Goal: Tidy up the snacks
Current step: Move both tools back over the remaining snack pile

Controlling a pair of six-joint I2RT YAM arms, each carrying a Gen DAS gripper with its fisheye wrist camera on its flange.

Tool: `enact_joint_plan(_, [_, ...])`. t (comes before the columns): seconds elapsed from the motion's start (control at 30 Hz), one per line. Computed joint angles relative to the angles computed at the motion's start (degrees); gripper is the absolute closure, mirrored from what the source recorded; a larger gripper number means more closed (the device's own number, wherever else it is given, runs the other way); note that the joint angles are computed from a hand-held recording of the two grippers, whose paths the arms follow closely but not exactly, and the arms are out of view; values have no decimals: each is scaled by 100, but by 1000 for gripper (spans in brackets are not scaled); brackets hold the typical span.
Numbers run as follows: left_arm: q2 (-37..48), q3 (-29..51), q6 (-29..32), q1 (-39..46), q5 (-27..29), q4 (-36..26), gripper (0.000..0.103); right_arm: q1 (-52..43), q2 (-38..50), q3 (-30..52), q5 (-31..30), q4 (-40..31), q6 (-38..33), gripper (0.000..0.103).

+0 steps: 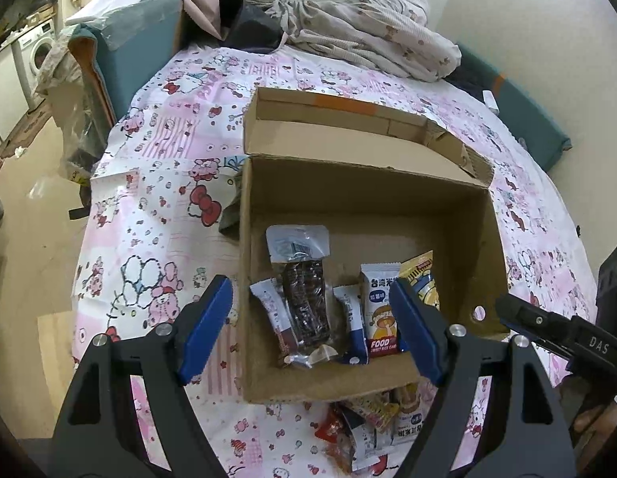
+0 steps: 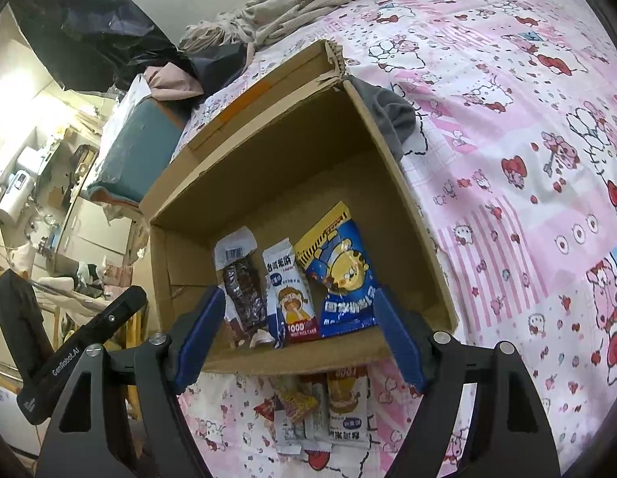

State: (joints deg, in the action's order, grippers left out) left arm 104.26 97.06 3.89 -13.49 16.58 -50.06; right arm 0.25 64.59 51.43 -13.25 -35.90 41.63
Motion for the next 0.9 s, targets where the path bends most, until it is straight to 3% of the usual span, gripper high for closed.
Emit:
enact_joint_plan(0.17, [-185,-172,177,80,-13,-95,24,204,-313,-33,263,-324,145,23])
enact_joint_plan(0.3, [-404,-420,204,194,-45,-71,18,174,-638,-156,293,-422,273,23])
enact_joint_plan(0.5, [-535,-566,329,415,219,-295,16,273,-951,-403,339,-509,634,23])
enact_joint_plan(0.67, [-816,-875,271,480,95,-166,6,592,-1047,-534,490,-600,818,23])
enact_joint_plan(0.9, [-996,-1234,235,555,-117,-188,5,858,-1018,-923,361,-615,1083,23])
